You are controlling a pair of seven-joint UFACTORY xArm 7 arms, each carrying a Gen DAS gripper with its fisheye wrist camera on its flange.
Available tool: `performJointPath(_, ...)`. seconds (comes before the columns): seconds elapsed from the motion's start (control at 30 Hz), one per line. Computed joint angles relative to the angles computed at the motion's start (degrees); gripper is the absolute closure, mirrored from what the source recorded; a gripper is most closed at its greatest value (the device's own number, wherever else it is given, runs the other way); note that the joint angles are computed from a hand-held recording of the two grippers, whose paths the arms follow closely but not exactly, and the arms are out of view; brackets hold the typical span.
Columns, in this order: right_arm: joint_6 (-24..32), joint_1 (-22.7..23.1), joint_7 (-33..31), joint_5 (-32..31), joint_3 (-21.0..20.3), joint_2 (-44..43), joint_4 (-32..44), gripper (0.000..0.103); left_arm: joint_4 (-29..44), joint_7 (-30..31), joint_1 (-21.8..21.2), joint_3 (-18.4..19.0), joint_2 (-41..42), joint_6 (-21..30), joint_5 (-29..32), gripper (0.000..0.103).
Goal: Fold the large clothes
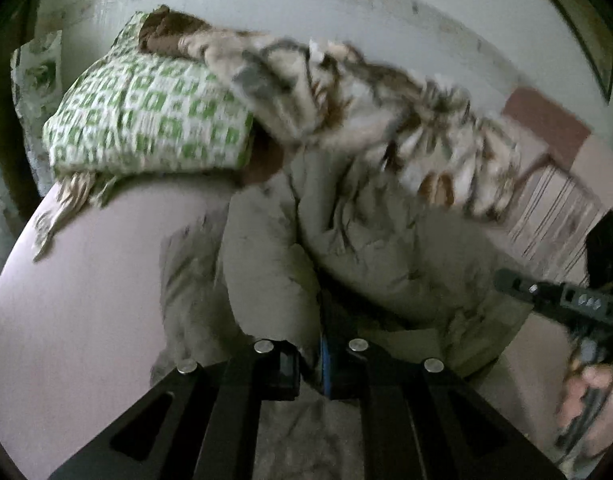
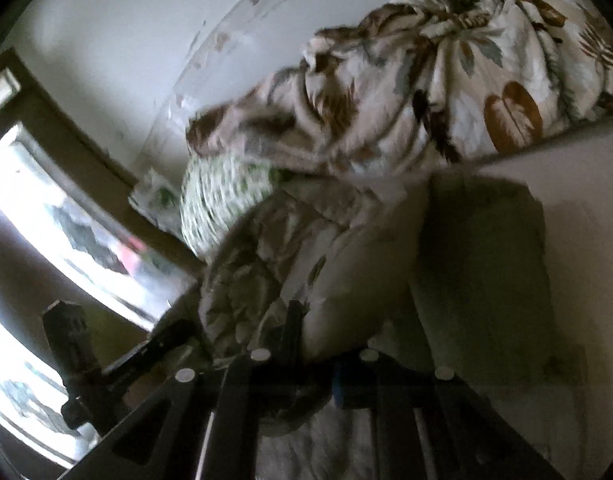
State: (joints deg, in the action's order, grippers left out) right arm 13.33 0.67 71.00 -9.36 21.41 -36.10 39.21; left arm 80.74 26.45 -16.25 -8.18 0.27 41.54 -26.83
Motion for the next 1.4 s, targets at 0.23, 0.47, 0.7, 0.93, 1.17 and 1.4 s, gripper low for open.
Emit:
performJointPath(0.23,2.75,-1.35,6.22,-2.27,4.49,7.12,-3.48,0.09,-5.62,-11.17,-1.3,-0.58,6.63,-2.48,13.71,0.094)
performJointPath(0.47,-6.65,-6.36,15.33,-11.32,5.7,14.98,-7.52,0.092,-9.27,-9.16,-1.78,-1.64,8.24,-10.73,18.08,0.092)
performJointPath(0.7,-3.32,-4.07,16.7,-11.85,4.73,11.02,-8.3,0.084,-14.65,-3.11,-0.43,-1.99,3.83,-12.4,13.46,0.091)
performJointPath(0.93,7.92,-2.27,18.24,-12.58,6.61,1.48,-7.03,0.017,-12.95,-3.13,-0.3,-1.46,4.64,-9.25,10.75,0.091)
performJointPath(1.17,20.64,0.77,12.47,-17.21,6.3,12.45,3.37,0.017,-13.26,-2.64,-0.15,-1.26,4.51,-9.39,10.68,0.091)
performJointPath(1.4,21.0,5.18,14.58,-18.04,1.48,20.14,4.53,0.013,-14.36,-2.58,-0.49,-1.44,4.24,-11.63,11.7,0.091)
